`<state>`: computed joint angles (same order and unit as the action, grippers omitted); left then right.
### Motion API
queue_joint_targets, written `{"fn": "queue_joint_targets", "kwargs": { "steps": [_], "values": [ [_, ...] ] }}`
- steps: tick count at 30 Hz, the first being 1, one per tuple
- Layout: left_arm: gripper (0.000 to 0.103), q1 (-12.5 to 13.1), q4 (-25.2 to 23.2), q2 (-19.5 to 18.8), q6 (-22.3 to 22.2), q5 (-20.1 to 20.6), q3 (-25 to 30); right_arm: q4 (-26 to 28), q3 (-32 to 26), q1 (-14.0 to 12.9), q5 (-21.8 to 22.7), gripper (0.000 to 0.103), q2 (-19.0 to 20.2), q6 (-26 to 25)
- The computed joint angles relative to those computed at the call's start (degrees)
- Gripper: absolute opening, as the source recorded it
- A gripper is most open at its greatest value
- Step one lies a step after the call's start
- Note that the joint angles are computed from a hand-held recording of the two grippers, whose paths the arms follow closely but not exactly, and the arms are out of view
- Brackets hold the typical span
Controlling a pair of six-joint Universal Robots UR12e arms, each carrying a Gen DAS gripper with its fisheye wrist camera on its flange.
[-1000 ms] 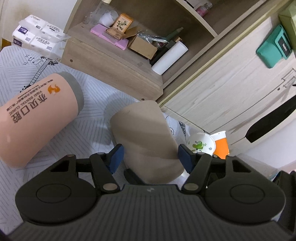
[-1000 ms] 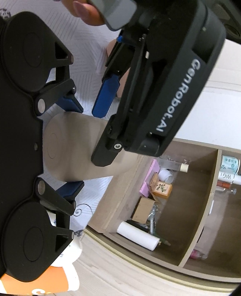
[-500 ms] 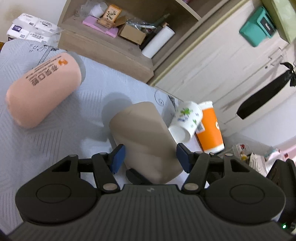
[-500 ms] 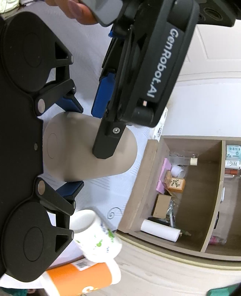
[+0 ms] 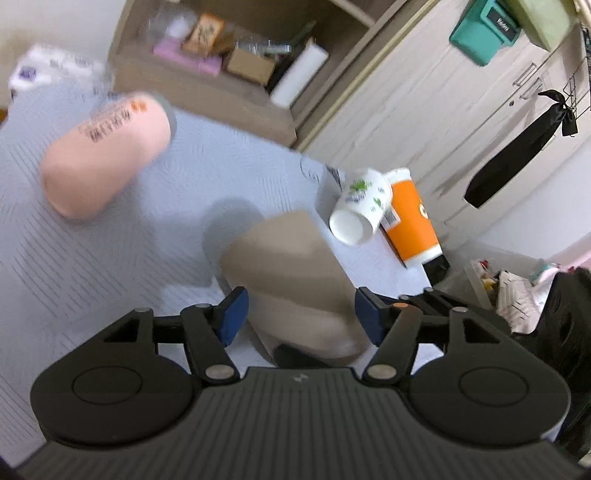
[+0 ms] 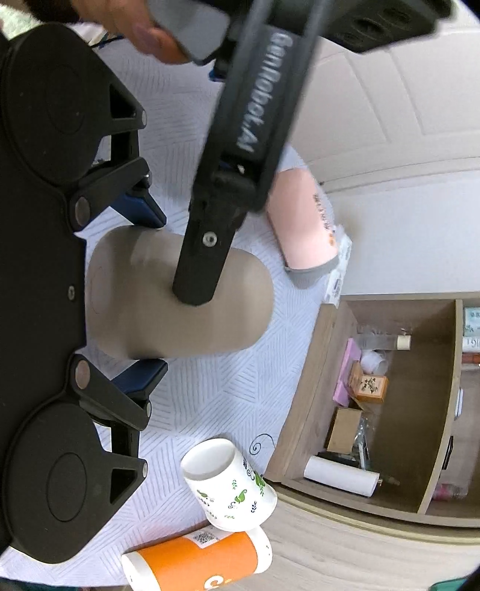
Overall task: Flip cup upright
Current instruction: 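Close both grippers on the taupe tumbler and tilt its base toward the table, then rotate the held tumbler upright with both grippers and set its base down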
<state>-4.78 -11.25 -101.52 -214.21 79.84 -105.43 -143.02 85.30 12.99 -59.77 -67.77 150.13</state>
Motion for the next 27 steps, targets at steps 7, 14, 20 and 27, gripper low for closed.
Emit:
{"fn": "queue_joint_targets", "kwargs": {
  "steps": [7,14,20,27],
  "values": [
    [0.071,1.9,0.0,-0.8,-3.7,-4.9,0.0,10.5,-5.3,-0.9,4.4,0.083,1.9,-1.6],
    [0.082,3.9,1.8,-2.3,-9.0,-11.5,-0.3,21.5,-11.8,-0.3,3.0,0.085,4.8,-4.5],
    [0.084,3.8,4.0,-3.8,-10.2,-13.1,0.2,23.7,-13.5,-0.3,3.6,0.083,6.3,-5.0],
    [0.077,2.3,6.3,-3.7,-6.3,-9.4,0.0,16.4,-9.3,-1.4,6.9,0.083,5.1,-2.0]
  ]
}}
